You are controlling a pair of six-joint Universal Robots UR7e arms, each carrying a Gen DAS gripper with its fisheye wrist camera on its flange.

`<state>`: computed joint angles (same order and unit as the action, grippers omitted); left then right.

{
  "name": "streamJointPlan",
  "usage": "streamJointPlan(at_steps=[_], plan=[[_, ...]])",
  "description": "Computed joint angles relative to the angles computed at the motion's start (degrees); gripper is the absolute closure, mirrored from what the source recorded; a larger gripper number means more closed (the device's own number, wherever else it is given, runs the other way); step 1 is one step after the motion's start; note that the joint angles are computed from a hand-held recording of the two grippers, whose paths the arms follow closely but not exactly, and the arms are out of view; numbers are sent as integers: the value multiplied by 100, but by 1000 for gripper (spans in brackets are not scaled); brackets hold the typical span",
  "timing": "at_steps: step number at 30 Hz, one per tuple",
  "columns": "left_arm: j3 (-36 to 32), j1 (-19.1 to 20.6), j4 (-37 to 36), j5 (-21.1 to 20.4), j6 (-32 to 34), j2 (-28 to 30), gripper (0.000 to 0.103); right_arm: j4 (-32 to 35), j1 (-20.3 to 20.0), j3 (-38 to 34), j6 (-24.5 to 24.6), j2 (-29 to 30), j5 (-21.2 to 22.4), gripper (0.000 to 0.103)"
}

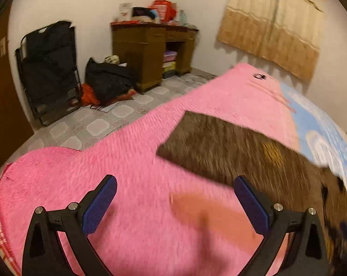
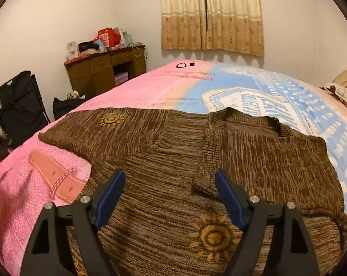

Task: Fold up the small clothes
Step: 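Grasp the other sleeve with the left gripper and fold it across the body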

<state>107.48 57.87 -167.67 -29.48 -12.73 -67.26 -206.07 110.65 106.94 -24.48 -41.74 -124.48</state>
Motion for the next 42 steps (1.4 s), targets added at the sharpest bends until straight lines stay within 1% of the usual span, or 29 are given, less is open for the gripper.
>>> streamJointPlan(at_steps=[2, 4, 5, 6, 8, 10, 11, 12, 13, 14, 15, 16, 17, 18, 21, 23, 24, 26, 28, 30, 33, 35, 36, 39, 41, 42], plan=[[-372, 226, 336, -356, -462, 164, 3, 34, -1, 46, 116, -32, -1, 20], [-541, 328, 514, -553, -708, 271, 14, 53, -34, 33, 115, -34, 55, 20], [-644, 369, 659, -596, -795, 342, 26, 60, -30, 26, 109, -27, 47, 20], [-799, 428, 904, -628, -912, 444, 35, 49, -8, 39, 120, -9, 23, 19], [-921, 468, 1229, -574, -1210, 539, 41, 164, -17, 18, 156, -11, 34, 19], [-923, 443, 1001, -417, -1160, 629, 41, 237, -40, 15, 225, -33, 69, 19], [-935, 442, 929, -423, -1162, 657, 44, 256, -56, 20, 261, -46, 95, 19], [-940, 445, 861, -450, -1142, 675, 56, 274, -70, 29, 303, -62, 120, 19], [-961, 455, 776, -447, -1097, 715, 64, 303, -91, 40, 355, -84, 160, 19], [-988, 469, 702, -387, -1054, 768, 79, 333, -108, 44, 397, -99, 182, 19], [-1007, 493, 610, -398, -993, 799, 87, 374, -124, 43, 454, -114, 194, 19], [-1023, 518, 531, -479, -916, 809, 89, 394, -135, 42, 487, -118, 197, 19], [-1048, 542, 471, -583, -831, 816, 94, 408, -143, 42, 522, -126, 197, 19], [-1088, 550, 538, -639, -821, 811, 95, 398, -148, 48, 538, -132, 201, 19], [-1253, 483, 669, -596, -694, 858, 96, 210, -163, 110, 577, -154, 237, 19], [-1335, 365, 577, -455, -455, 931, 96, 108, -183, 173, 614, -198, 323, 19], [-1351, 277, 493, -358, -304, 973, 96, -5, -207, 240, 660, -246, 411, 20], [-1284, 47, 18, -311, 251, 1044, 96, -207, -248, 359, 786, -344, 541, 20], [-1221, -244, -444, -277, 846, 1180, 96, -243, -290, 452, 1017, -483, 506, 20], [-1125, -481, -745, -418, 1192, 1269, 96, -177, -333, 518, 1246, -622, 414, 20], [-937, -851, -1057, -838, 1628, 1436, 96, -367, -439, 732, 1516, -868, 343, 20], [-850, -1032, -1056, -1165, 1746, 1576, 96, -492, -511, 883, 1649, -1020, 292, 20], [-815, -1137, -1095, -1254, 1857, 1734, 96, -531, -545, 950, 1719, -1085, 263, 20], [-836, -1278, -1043, -1212, 2040, 2158, 96, -609, -678, 1175, 1989, -1263, 260, 20], [-910, -1282, -763, -1134, 1961, 2407, 95, -528, -790, 1313, 2264, -1376, 342, 20], [-919, -1262, -482, -1153, 1865, 2480, 95, -481, -830, 1360, 2372, -1421, 391, 20]])
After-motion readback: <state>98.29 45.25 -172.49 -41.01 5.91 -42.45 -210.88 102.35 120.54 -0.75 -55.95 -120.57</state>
